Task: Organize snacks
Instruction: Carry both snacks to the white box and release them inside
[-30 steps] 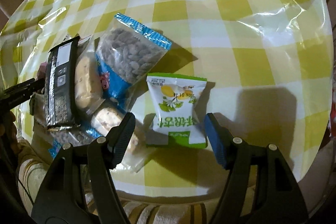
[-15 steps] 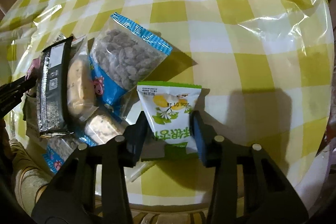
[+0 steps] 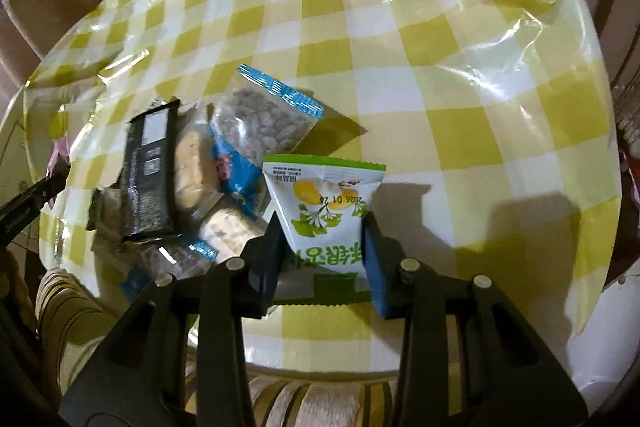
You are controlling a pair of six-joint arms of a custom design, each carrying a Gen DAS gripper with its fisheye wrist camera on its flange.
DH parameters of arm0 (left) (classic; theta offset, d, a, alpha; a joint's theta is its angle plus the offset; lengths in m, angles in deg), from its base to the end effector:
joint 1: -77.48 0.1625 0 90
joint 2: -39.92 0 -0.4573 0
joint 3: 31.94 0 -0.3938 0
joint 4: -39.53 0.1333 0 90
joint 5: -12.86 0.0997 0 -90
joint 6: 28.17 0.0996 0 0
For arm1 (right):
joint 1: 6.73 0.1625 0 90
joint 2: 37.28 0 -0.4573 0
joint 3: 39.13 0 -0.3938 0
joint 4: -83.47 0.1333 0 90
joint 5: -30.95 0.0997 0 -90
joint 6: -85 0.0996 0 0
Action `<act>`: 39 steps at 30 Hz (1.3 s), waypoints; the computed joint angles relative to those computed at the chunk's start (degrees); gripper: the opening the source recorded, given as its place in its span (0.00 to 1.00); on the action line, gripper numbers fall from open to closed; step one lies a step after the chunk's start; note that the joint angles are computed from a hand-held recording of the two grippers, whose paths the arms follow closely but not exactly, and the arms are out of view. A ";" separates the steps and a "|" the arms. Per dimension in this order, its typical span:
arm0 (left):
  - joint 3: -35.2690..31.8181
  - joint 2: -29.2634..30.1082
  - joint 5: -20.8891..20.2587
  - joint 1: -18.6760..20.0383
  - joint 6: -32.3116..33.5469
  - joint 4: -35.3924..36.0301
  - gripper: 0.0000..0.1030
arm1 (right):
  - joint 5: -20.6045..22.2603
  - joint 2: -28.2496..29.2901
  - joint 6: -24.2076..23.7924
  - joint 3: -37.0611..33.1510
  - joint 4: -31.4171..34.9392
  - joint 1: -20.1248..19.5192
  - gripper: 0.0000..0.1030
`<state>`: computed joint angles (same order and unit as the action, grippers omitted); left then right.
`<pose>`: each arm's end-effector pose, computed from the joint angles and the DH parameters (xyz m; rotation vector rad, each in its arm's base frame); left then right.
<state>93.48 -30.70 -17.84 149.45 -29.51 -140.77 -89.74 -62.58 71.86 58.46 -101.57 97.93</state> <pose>0.0567 -0.5332 0.2886 -0.0729 2.1076 -0.8533 0.2464 -0.6160 -0.0576 0.4787 -2.5238 0.5253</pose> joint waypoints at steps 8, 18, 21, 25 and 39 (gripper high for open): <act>5.64 -2.60 -1.40 -6.13 -4.99 2.27 0.37 | 3.06 -3.52 0.79 7.00 -5.64 -0.19 0.39; 8.71 -0.37 -9.11 -13.73 -8.71 3.78 0.37 | 5.78 -9.55 2.17 17.32 -13.84 -2.26 0.39; 8.98 1.26 -11.39 -15.58 -8.54 3.10 0.37 | 5.93 -11.70 2.48 20.44 -16.37 -3.16 0.39; 8.94 4.12 -15.44 -17.97 -8.33 2.46 0.37 | 5.41 -14.12 2.37 23.93 -19.08 -4.42 0.39; 4.60 14.70 -31.65 -20.62 -7.39 1.75 0.37 | -2.97 -21.07 1.87 33.54 -25.91 -10.11 0.39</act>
